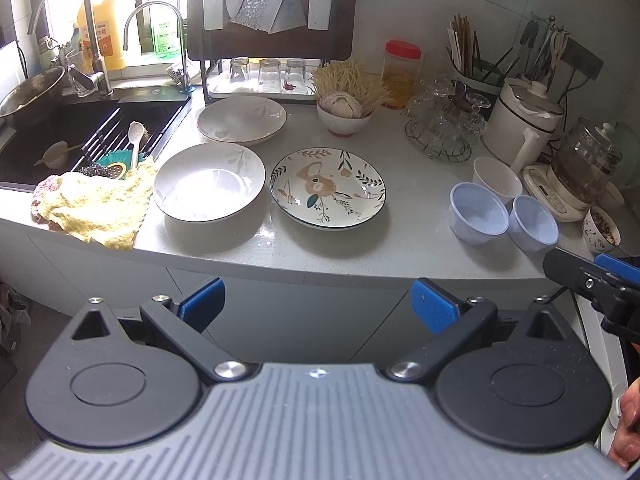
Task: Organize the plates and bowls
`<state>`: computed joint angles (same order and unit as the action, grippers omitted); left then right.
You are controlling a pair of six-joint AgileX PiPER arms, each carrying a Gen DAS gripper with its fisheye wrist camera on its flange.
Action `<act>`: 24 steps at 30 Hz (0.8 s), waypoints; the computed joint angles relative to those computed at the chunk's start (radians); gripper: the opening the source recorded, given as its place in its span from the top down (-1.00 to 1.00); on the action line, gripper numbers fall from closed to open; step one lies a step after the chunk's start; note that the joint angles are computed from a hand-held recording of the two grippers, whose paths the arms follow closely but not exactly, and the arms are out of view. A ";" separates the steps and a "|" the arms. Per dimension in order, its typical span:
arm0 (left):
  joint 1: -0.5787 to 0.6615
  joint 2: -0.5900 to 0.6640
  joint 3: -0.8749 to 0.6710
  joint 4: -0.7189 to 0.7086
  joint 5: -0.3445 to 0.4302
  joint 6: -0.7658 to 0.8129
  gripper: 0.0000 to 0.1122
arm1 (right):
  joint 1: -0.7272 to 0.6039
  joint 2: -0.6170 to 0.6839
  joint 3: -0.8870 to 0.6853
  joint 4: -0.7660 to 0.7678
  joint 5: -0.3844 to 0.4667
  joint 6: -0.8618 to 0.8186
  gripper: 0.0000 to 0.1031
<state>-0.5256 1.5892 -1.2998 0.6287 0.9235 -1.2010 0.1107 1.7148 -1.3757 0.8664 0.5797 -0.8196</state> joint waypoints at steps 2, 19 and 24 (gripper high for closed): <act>0.005 0.004 -0.004 -0.007 -0.004 0.010 -0.81 | 0.000 -0.001 -0.003 -0.013 0.003 0.023 -1.00; 0.081 0.006 0.005 -0.044 -0.093 0.119 -0.81 | 0.068 0.000 0.009 -0.053 -0.102 0.086 -1.00; 0.138 0.008 -0.017 -0.087 -0.125 0.239 -0.81 | 0.128 0.010 -0.014 -0.216 -0.161 0.267 -1.00</act>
<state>-0.3876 1.5972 -1.3165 0.5415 0.7984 -0.9619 0.2384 1.7245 -1.3895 0.6504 0.4191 -0.5525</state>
